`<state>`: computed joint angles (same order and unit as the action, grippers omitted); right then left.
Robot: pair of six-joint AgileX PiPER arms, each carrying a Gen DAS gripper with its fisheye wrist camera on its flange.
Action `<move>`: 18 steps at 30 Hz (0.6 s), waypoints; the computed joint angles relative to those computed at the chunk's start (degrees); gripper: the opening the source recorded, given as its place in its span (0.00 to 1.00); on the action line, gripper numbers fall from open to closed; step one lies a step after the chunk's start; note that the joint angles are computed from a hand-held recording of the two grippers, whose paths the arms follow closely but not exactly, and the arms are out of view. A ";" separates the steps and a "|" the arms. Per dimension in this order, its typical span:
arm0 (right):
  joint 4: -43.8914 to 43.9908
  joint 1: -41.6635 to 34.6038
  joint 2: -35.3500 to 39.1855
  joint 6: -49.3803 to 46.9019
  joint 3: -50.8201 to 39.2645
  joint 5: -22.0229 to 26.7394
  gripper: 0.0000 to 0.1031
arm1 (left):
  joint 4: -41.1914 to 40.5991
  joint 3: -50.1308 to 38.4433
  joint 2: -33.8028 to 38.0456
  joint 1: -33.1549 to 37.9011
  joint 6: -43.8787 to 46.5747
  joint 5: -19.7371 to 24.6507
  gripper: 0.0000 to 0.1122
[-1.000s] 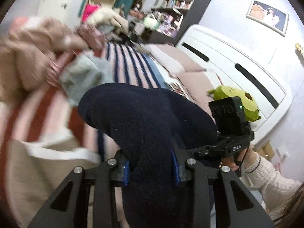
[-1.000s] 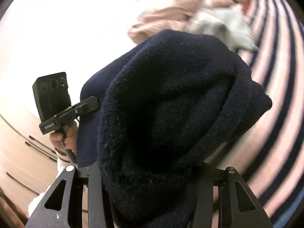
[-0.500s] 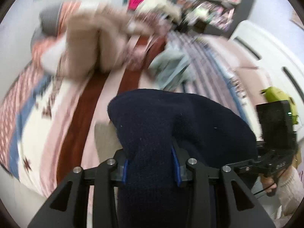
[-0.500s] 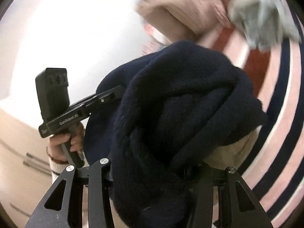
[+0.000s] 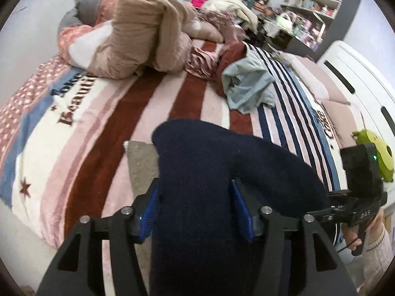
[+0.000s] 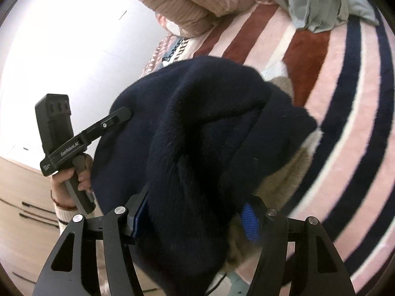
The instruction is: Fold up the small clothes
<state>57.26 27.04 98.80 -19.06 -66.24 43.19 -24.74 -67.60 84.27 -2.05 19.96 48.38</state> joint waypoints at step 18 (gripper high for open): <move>-23.99 -3.71 -40.23 12.90 25.46 -1.77 0.61 | 51.06 12.00 -20.96 -44.97 -65.94 -6.72 0.58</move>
<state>33.27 23.33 58.57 -6.16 -40.78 41.42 26.33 -55.60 63.31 -47.02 -45.98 41.66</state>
